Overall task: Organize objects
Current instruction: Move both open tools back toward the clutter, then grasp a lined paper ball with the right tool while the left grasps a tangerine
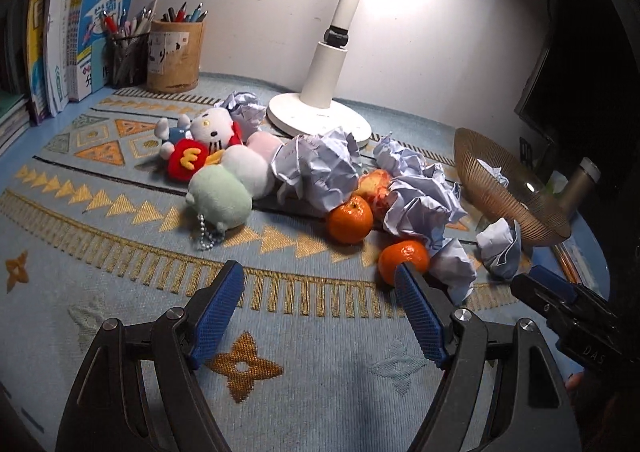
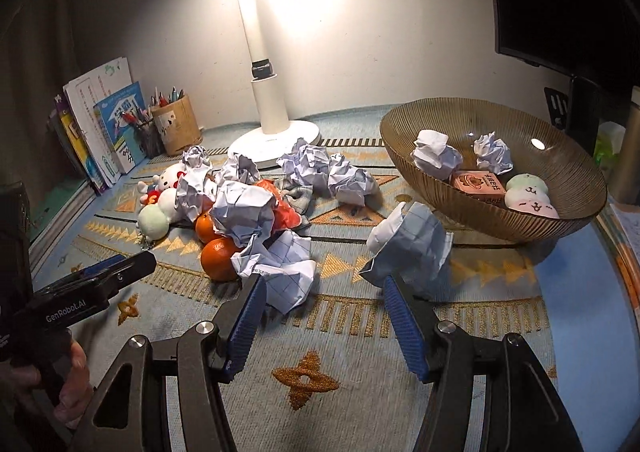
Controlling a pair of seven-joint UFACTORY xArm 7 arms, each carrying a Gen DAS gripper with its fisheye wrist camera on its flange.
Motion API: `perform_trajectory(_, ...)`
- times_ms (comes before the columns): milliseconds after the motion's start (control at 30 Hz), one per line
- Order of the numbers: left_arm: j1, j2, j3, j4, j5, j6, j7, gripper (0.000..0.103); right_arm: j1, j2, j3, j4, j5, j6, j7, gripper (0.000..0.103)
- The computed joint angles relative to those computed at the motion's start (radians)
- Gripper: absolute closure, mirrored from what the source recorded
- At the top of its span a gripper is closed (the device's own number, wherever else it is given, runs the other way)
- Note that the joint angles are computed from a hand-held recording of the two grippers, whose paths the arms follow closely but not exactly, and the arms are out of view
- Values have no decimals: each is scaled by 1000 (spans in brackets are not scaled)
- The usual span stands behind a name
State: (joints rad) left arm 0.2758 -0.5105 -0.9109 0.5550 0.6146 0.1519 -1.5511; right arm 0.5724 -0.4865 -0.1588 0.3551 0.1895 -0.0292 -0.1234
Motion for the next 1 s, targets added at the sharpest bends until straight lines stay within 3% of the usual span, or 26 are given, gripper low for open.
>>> perform_trajectory(133, -35, 82, 17, 43, 29, 52, 45, 26, -16, 30, 16, 3, -1, 1, 16, 43)
perform_trajectory(300, -85, 176, 48, 108, 102, 103, 84, 27, 48, 29, -67, 13, 35, 11, 6, 43)
perform_trajectory(400, -129, 242, 88, 154, 147, 120, 132, 27, 104, 15, -160, 29, 93, 49, -25, 43)
perform_trajectory(533, -197, 335, 178, 190, 161, 84, 225, 28, 32, 20, -141, 56, 131, 105, -51, 43)
perform_trajectory(600, -235, 379, 223, 206, 142, 78, 288, 35, 39, 21, -162, 81, 170, 132, -74, 41)
perform_trajectory(633, -252, 400, 239, 220, 136, 85, 316, 43, 40, 33, -169, 97, 191, 145, -81, 38)
perform_trajectory(733, -286, 451, 273, 257, 161, 96, 326, 44, 36, 87, -168, 145, 241, 165, -102, 35)
perform_trajectory(900, -349, 505, 334, 288, 141, 95, 383, 44, -40, 213, -87, 231, 273, 201, -101, 35)
perform_trajectory(1000, -384, 510, 371, 287, 125, 77, 409, 58, -43, 253, -79, 262, 343, 212, -152, 35)
